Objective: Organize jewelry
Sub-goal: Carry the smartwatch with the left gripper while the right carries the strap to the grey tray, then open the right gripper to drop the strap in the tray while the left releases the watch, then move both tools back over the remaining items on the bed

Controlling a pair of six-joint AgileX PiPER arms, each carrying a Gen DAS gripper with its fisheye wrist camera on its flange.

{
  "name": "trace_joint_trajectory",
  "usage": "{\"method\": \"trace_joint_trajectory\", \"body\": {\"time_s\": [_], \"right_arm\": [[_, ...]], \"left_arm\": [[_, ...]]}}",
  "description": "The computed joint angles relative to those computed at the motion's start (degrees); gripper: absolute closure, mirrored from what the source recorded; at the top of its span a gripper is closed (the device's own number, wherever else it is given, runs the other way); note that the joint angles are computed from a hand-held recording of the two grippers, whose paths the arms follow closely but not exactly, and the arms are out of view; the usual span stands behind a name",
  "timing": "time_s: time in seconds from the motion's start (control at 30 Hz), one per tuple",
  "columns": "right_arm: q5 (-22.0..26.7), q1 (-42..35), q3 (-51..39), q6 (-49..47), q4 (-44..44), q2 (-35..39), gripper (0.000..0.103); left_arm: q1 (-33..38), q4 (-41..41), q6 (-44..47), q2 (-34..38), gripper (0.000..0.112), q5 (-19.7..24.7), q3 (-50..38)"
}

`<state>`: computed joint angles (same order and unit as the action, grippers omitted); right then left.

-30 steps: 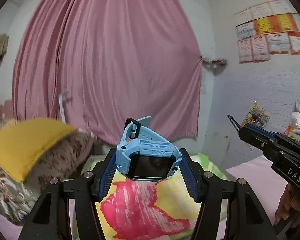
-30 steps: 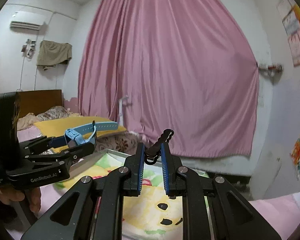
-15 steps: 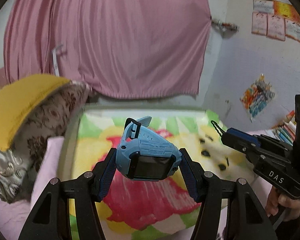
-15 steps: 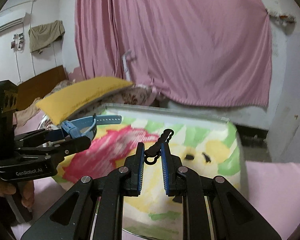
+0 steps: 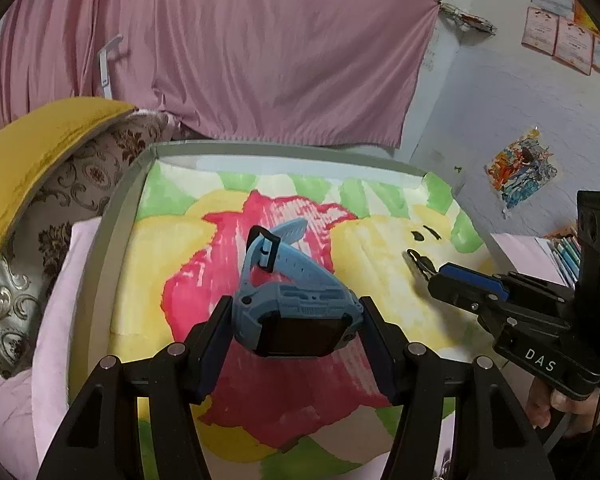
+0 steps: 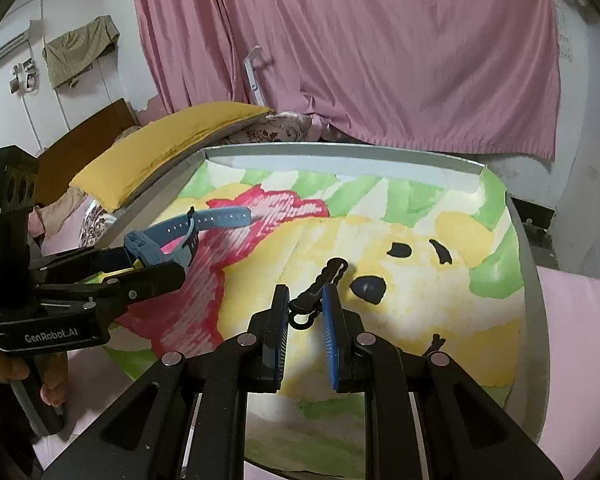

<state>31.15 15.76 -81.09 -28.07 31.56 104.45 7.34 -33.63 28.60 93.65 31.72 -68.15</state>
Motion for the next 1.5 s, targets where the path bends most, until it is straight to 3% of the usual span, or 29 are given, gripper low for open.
{"method": "trace_joint_trajectory", "body": {"time_s": [0.13, 0.2, 0.27, 0.37, 0.43, 0.77, 0.97, 1.1, 1.27, 1.37, 1.5], "right_arm": [[-0.41, 0.66, -0.07, 1.90, -1.88, 0.20, 0.088], [-0.45, 0.93, 0.00, 3.04, -3.19, -0.02, 0.082], [-1.26, 1.09, 1.42, 3.26, -3.43, -1.58, 0.062], [-3.63, 1.12, 4.05, 2.09, -2.40, -4.10, 0.057], [-5.89, 1.27, 6.35, 1.66, -1.84, -6.22, 0.054], [-19.07, 1.77, 22.69, -15.22, 15.39, -21.56, 0.004], [-25.59, 3.39, 31.95, -23.69, 23.34, -32.42, 0.002], [-25.60, 2.85, 36.11, -27.91, 27.66, -38.54, 0.002], [-23.65, 2.31, 39.54, -15.63, 14.60, -44.59, 0.002], [-23.61, 3.30, 41.71, -2.07, 0.40, -47.53, 0.002], [-22.59, 2.26, 44.53, -2.14, 0.25, -50.19, 0.002]], "left_arm": [[-0.14, 1.47, -1.72, 0.64, 0.053, 0.94, -0.59], [-0.23, 1.54, -1.89, 0.15, 0.053, 0.34, -0.08], [-0.44, 1.80, -2.10, -1.03, 0.049, -0.98, 0.95], [0.27, -2.52, 1.60, -3.90, 0.037, -3.07, 3.53], [0.75, -5.71, 4.39, -6.23, 0.035, -4.62, 5.51], [1.68, -22.61, 20.53, -21.13, 0.012, -12.81, 19.94], [1.83, -30.95, 28.01, -29.93, 0.010, -15.26, 27.76], [1.37, -31.57, 28.93, -36.07, 0.010, -16.01, 32.40], [2.03, -29.94, 27.54, -41.54, 0.010, -13.90, 36.21], [1.78, -26.94, 24.72, -43.21, 0.010, -13.04, 37.65], [0.98, -20.51, 19.66, -44.22, 0.010, -12.24, 38.81]]}}
